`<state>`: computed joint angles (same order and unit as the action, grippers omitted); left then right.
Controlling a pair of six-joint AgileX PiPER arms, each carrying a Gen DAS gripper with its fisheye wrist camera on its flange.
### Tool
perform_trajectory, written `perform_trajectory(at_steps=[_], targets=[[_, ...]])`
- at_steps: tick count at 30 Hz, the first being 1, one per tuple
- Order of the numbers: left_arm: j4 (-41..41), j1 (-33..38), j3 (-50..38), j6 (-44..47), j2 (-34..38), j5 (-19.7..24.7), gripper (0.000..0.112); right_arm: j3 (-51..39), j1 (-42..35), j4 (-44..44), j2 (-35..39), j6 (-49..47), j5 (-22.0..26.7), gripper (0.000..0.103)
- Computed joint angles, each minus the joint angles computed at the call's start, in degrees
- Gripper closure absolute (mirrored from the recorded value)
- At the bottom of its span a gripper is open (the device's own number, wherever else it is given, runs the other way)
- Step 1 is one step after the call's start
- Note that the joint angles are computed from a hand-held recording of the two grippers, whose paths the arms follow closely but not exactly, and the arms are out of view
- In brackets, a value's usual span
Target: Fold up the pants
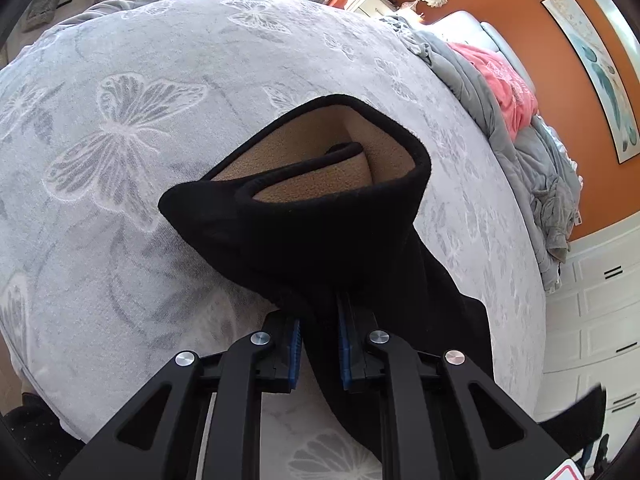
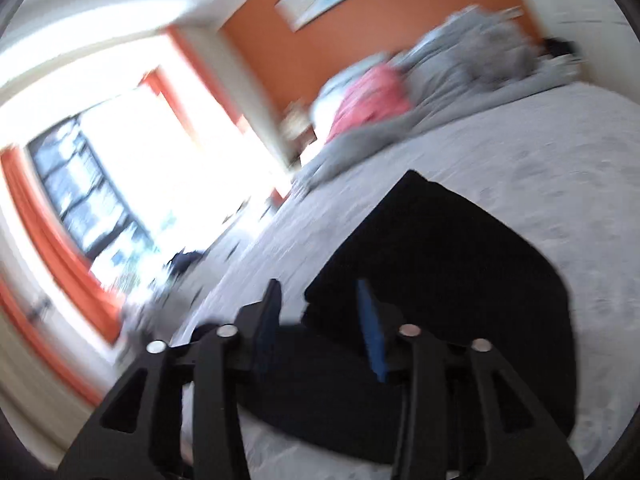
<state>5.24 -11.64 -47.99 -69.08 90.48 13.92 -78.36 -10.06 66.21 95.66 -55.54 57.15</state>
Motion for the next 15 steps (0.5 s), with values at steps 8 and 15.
perform_trajectory(at_steps=[8, 15], targets=[[-14.2, 2.26, 0.24, 19.4, 0.64, 1.43, 0.099, 3.47, -3.29, -16.59, -2.71, 9.82, -17.9, 0.02], [-9.73, 1.16, -1.73, 14.65, 1.23, 3.36, 0.098, -8.52, -15.0, -24.28, 16.7, 22.54, 2.42, 0.019]])
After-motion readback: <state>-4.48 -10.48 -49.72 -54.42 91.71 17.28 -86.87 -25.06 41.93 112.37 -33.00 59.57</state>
